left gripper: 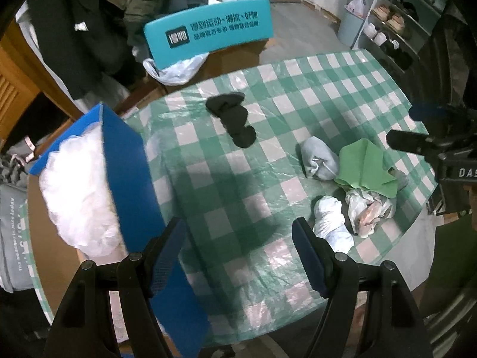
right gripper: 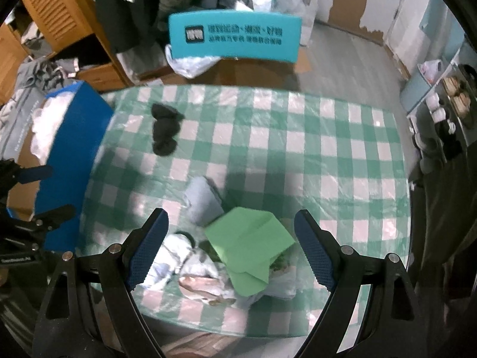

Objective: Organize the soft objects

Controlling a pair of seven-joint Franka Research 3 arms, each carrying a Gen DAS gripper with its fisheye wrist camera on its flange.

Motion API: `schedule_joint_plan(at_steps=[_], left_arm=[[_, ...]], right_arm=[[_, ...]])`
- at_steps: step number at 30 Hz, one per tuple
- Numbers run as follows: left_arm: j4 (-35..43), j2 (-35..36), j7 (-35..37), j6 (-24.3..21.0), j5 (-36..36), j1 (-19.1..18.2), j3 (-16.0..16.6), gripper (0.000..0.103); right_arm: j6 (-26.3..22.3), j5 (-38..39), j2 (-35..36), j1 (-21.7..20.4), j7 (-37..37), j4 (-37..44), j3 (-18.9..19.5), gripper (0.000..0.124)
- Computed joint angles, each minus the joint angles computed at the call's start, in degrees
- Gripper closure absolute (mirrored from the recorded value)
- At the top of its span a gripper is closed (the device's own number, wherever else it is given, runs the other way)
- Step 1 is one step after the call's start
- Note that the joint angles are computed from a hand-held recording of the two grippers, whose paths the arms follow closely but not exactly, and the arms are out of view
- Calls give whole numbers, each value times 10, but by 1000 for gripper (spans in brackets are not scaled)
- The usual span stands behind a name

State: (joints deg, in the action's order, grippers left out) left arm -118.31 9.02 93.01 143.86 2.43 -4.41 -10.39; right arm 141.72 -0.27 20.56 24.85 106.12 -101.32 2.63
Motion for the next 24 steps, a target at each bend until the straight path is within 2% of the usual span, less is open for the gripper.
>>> schedule_joint_plan(at_steps=[10, 24], left_arm=[[24, 39, -21, -13, 20, -11, -6, 28], [65, 96, -50, -46, 59, -25, -7, 28]], right_arm=[[-24, 33, 20, -14, -17, -3, 6, 37], [-59, 22, 69, 2, -29, 28, 1, 37]])
